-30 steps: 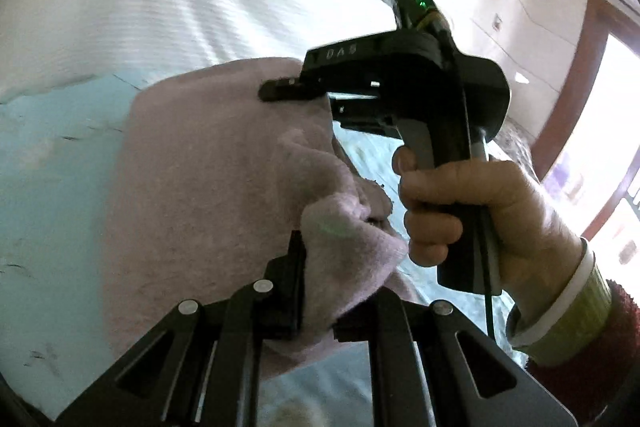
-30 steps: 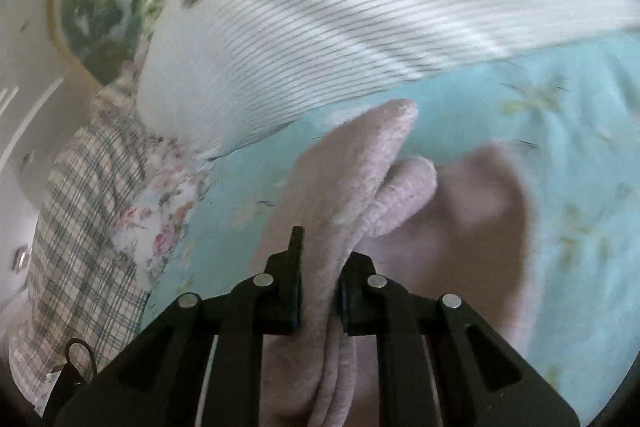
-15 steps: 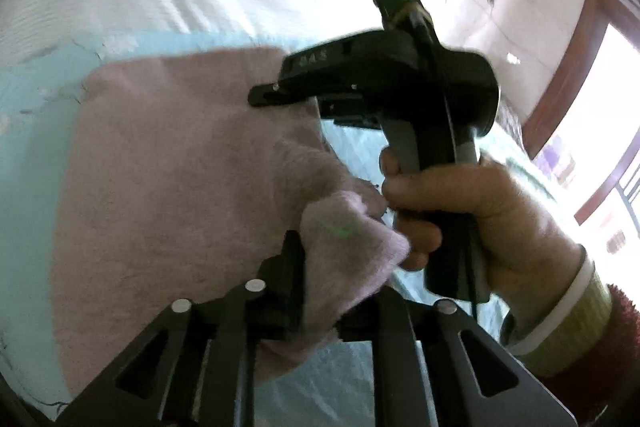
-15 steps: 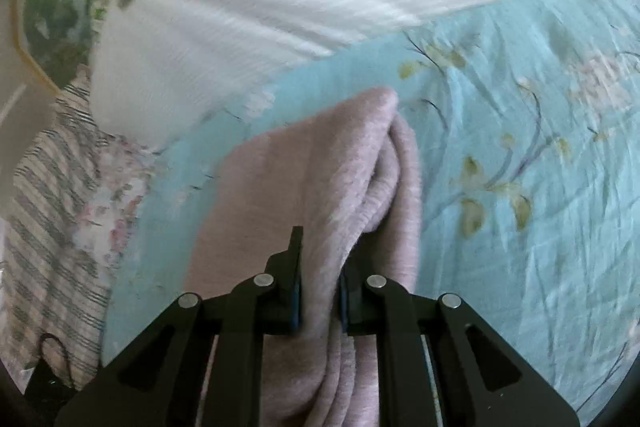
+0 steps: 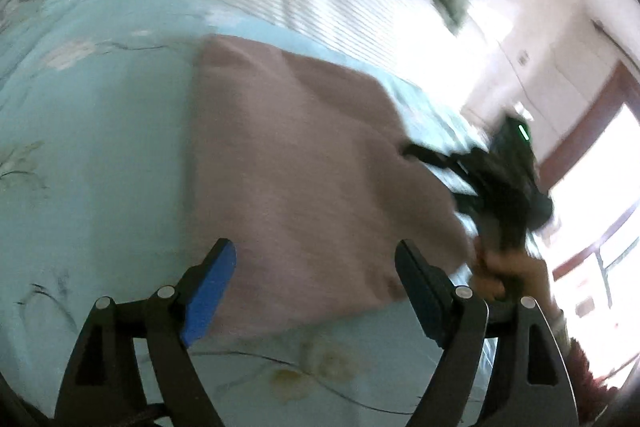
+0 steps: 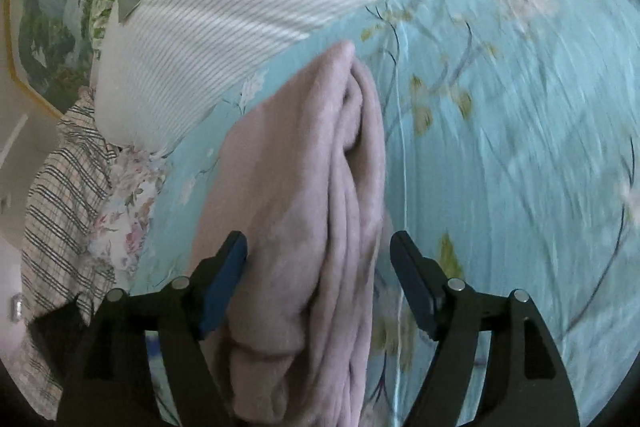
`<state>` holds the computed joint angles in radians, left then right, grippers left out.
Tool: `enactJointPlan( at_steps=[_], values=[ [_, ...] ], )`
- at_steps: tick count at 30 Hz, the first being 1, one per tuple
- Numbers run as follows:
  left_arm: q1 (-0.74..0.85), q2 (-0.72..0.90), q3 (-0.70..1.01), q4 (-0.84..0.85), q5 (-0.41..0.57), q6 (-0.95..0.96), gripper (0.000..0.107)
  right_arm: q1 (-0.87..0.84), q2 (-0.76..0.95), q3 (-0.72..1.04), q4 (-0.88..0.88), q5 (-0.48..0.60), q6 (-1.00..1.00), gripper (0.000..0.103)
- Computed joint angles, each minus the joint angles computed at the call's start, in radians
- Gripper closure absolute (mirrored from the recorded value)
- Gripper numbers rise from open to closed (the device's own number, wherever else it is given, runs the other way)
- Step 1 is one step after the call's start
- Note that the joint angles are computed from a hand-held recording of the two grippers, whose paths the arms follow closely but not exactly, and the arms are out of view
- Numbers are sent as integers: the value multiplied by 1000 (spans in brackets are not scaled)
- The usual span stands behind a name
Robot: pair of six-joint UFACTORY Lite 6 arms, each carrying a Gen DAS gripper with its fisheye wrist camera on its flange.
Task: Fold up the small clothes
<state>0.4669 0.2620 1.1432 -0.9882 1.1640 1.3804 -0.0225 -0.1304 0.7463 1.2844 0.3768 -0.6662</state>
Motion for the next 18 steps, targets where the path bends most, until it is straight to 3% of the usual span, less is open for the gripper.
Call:
enactJointPlan(
  at_steps=[7,10,13,15,17,18],
  values=[
    [-29,431,454,57,86,-257,24,-8,3,-5,59,71,-39,24],
    [-65,532,555,61,118,-306,24,-34,57,24,133,137,-112,18],
    [-99,598,630,47,135,-332,25,-7,132,92,34,116,-35,15],
    [-129,642,683,35,130,-343,29,8,177,119,-6,99,-6,15],
    [-155,679,733,48,114,-352,51,14,195,120,52,92,-63,17],
    [-158,672,717,52,104,-333,55,19,213,132,49,100,-54,29]
  ],
)
